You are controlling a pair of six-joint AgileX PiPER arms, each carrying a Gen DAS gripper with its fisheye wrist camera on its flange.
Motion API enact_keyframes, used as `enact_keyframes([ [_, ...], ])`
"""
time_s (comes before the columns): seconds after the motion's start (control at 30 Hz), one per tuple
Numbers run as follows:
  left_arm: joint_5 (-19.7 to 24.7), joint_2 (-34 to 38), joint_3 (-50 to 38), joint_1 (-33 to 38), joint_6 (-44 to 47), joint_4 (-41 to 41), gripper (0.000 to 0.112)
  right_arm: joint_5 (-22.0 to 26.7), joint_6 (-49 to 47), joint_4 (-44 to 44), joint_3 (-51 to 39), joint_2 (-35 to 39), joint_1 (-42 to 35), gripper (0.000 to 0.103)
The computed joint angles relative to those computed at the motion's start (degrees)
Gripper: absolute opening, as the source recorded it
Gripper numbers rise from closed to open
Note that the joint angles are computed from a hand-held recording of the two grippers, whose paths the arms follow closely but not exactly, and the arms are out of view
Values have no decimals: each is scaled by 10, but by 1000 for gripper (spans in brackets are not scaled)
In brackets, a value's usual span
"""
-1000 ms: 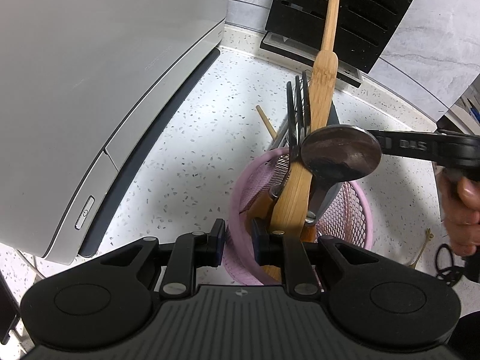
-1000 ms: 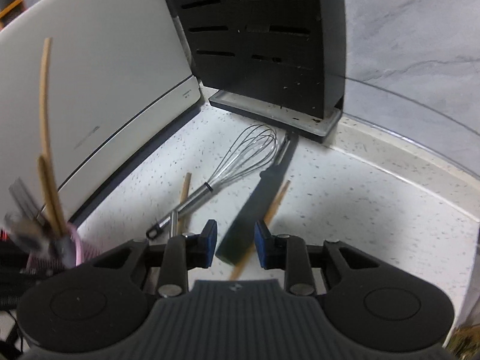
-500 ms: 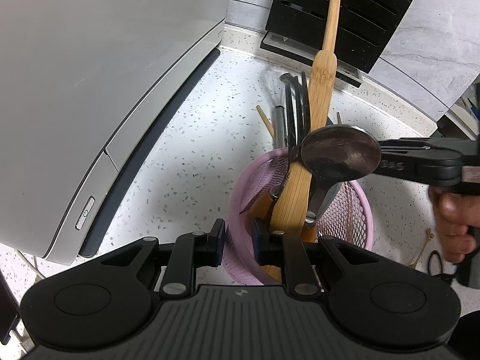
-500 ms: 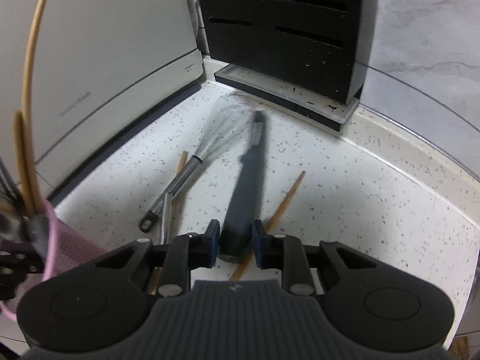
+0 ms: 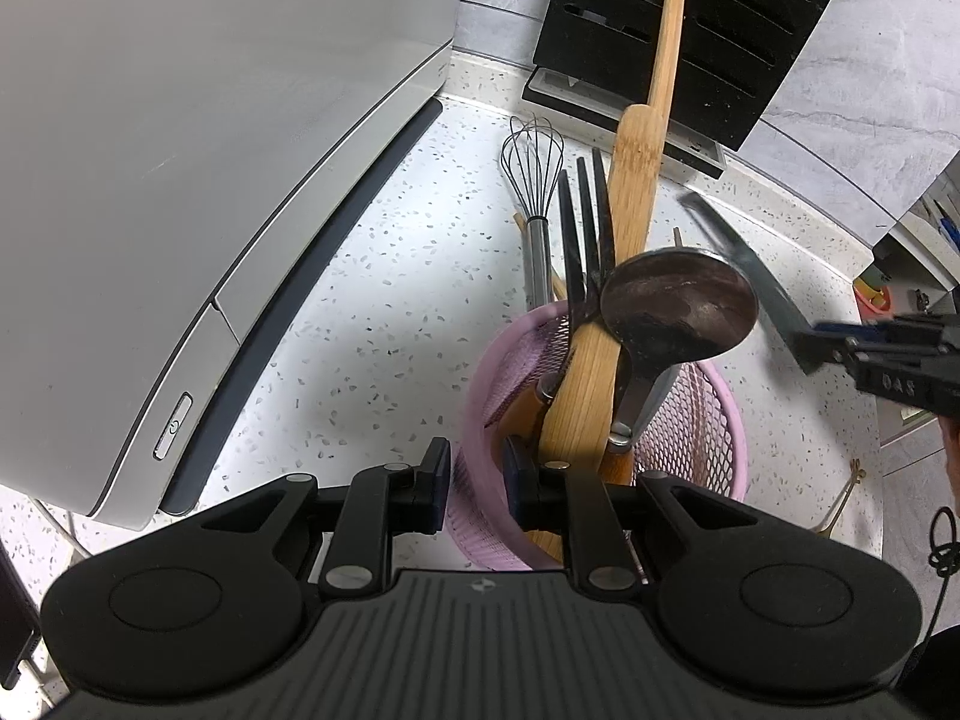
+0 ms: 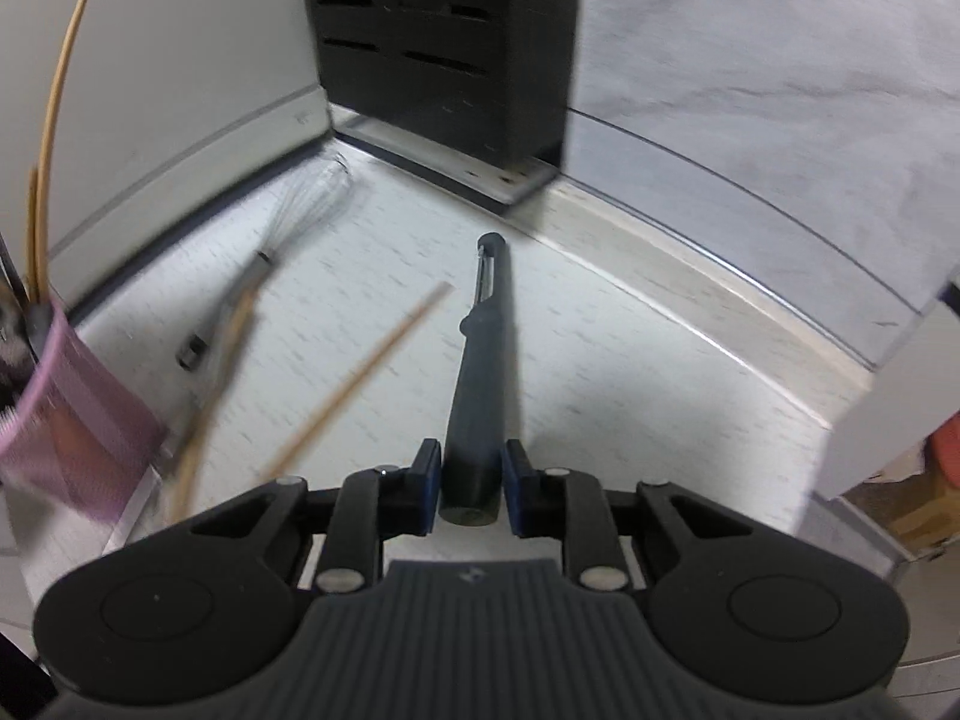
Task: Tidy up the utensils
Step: 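Move the right tool to the dark green-handled peeler, then close the right gripper on the peeler handle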
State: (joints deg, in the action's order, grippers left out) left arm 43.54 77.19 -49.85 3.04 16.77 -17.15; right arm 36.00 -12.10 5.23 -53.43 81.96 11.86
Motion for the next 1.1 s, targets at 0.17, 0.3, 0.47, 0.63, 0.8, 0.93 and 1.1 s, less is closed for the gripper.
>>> enact_keyframes([
  [0.17, 0, 0, 0, 0, 1, -1, 20, 50, -82, 20, 8, -13, -47, 19],
  [0.3, 0, 1, 0, 0, -1, 1, 20, 101, -140, 35, 1, -22, -69, 20],
  [0.47, 2, 2, -2, -2, 0, 2, 20, 140, -173, 68, -46, -10, -102, 34],
  [0.63, 3, 2, -2, -1, 0, 2, 20, 142, -124, 46, -112, 54, -78, 34],
  [0.8, 3, 2, -2, -1, 0, 2, 20, 154, -57, -3, -205, 151, -32, 34],
  [0.93, 2, 2, -2, -1, 1, 2, 20, 171, -25, -23, -267, 204, -13, 35],
  [1.1, 3, 4, -4, -3, -3, 5, 20, 204, 5, -62, -329, 254, 5, 35],
])
